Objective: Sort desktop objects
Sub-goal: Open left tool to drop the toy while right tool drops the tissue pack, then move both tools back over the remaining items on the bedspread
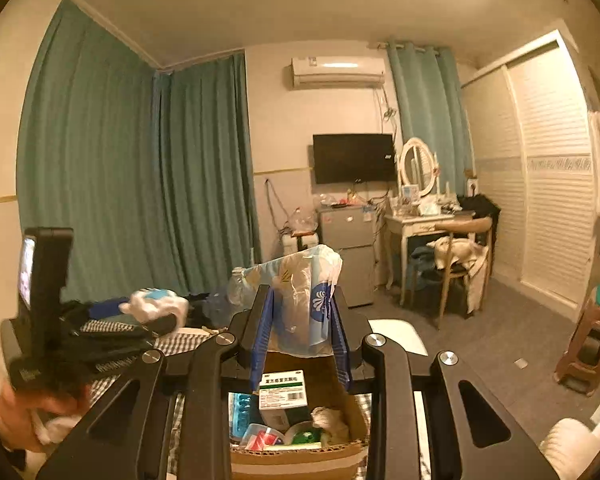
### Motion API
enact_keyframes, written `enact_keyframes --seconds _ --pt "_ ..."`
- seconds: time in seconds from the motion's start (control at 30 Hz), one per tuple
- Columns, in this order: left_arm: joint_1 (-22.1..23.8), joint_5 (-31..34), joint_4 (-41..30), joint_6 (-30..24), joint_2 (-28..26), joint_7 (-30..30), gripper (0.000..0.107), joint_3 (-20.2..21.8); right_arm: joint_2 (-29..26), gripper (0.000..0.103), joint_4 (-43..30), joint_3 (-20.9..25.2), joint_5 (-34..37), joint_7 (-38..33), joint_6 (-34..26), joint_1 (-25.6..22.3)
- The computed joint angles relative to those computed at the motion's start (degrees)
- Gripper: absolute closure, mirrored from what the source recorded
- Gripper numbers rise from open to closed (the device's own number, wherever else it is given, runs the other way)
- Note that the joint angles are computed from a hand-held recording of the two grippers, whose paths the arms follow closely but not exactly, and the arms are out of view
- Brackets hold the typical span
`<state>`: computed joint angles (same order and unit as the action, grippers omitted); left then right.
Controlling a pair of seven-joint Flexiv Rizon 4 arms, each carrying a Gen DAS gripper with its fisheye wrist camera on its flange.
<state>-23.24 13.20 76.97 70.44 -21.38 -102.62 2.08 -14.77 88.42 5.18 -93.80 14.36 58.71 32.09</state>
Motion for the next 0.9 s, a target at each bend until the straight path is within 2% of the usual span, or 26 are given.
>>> enact_keyframes --seconds 0.3,0.47,0.53,0.57,0.6,0.77,0.87,0.9 --pt "-0.2 -2.3 -5.3 -3.6 -7.9 2.1 0.028 -0.2 -6.9 0.076 -2.5 -2.2 11.0 -7.8 1.7 0.6" --pt "0.3 -4.6 -7.7 -6.3 -11.0 4.1 0.026 -0.9 -8.9 0.072 -2.3 -4.0 15.5 -9.7 2.3 1.9" --pt "0.9 -6.1 -7.9 -6.7 -11.5 5.2 0.025 -1.6 -9.0 0.060 -2.1 -4.8 15.3 -9.0 1.4 2.6" --pt "1.1 -6.7 -7.8 -6.5 -11.5 5.6 0.024 -1.8 -9.0 0.051 -2.0 -5.2 14.9 -8.1 1.4 2.8" --pt "1.3 -7.2 -7.5 -6.2 -11.3 6.0 0.020 -1.9 -9.0 0.046 -1.9 -5.3 14.8 -7.2 1.5 2.8" --pt "3.3 -11.2 -3.7 -2.3 -9.0 8.9 0.014 -3.8 -8.3 0.044 -2.4 -5.4 13.4 -6.4 -0.9 4.1" --pt "3.8 -12.4 -1.4 -0.6 -6.9 9.6 0.013 -3.6 -7.5 0.037 -2.6 -5.4 10.9 -4.6 -1.9 4.5" --pt "4.2 -12.8 -0.3 0.1 -5.9 9.8 0.009 -3.5 -7.4 0.035 -2.8 -5.3 10.1 -3.9 -2.1 4.6"
